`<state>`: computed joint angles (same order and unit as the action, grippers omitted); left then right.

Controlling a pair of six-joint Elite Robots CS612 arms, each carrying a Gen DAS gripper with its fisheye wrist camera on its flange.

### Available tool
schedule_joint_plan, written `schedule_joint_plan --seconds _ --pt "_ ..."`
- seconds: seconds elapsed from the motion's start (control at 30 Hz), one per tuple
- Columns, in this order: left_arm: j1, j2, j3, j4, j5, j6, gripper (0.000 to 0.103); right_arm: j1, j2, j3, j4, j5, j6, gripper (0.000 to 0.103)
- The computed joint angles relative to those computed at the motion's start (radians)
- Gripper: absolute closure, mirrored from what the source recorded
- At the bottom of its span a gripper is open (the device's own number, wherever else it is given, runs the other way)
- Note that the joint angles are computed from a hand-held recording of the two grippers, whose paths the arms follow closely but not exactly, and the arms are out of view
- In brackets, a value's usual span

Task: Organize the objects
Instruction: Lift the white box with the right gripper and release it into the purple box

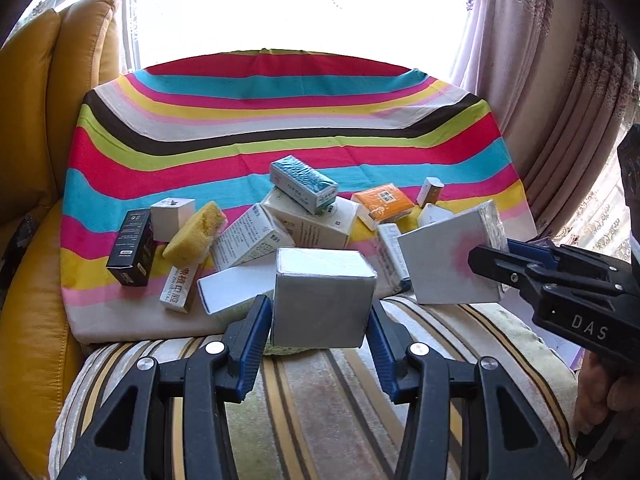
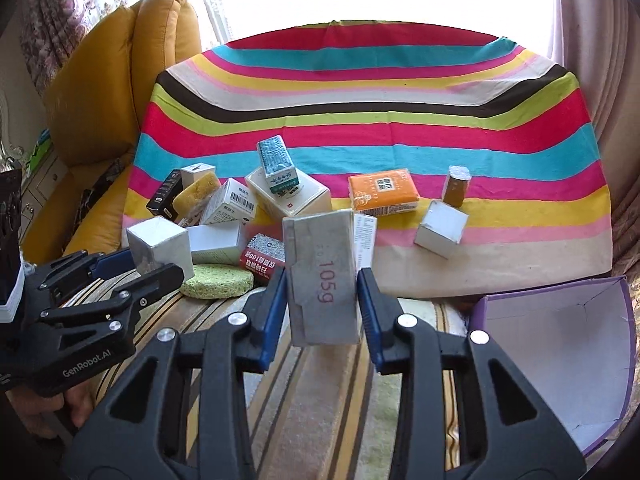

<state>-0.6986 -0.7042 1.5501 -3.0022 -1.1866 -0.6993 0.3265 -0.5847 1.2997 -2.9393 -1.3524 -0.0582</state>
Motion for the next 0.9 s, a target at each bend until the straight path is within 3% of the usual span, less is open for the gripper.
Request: schedule_joint_plan --seconds 0.33,0.5,0.7,0.9 --pt "-0.017 0.056 -0.134 0.032 -0.106 0.111 0.055 -0.074 -0.065 0.128 -0.133 -0.048 0.101 0.066" --pt "-0.022 0.099 -0.223 0.064 -0.202 0.169 0.055 -0.106 -0.081 0.170 -0.166 -0.105 0.152 0.066" --pt "-0.033 0.154 -0.337 0.119 -0.306 0.236 0.055 -0.123 -0.092 0.203 -0.181 -0.224 0.189 0.066" --pt "-0.038 0.200 -0.426 0.166 -0.384 0.285 0.054 -0.144 -0.098 0.226 -0.186 -0.268 0.230 0.066"
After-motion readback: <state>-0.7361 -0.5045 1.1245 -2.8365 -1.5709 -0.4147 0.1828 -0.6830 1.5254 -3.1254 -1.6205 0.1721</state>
